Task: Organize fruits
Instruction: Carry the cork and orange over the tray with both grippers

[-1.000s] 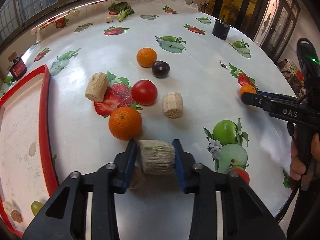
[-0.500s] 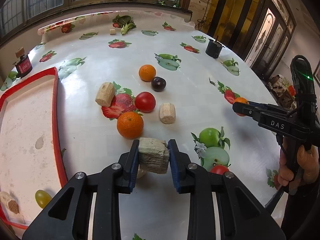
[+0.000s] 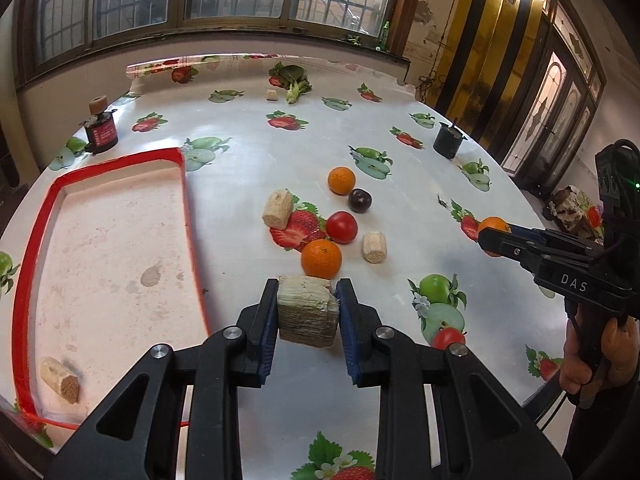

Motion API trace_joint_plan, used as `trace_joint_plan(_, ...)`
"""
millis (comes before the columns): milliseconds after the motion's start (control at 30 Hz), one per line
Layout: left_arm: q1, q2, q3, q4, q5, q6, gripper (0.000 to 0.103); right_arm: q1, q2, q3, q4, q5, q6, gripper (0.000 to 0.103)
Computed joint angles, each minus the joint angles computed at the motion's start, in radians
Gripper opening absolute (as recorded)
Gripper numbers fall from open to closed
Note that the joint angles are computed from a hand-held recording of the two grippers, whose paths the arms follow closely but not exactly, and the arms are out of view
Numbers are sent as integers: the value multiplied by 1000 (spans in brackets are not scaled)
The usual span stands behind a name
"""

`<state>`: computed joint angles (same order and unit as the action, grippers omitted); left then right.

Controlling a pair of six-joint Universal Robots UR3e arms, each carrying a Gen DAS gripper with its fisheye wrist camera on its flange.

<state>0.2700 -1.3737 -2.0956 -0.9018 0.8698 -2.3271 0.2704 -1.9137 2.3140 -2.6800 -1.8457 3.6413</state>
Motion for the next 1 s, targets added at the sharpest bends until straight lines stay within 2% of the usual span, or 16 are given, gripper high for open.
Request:
trace_joint_plan(600,245,20,-18,-53,-34,76,25,191,334,-284,-61,-4,3,34)
trace_joint_plan(1000,304,-6,-2,-45,-42,76,25,228,451,-406,-60,21,-10,34)
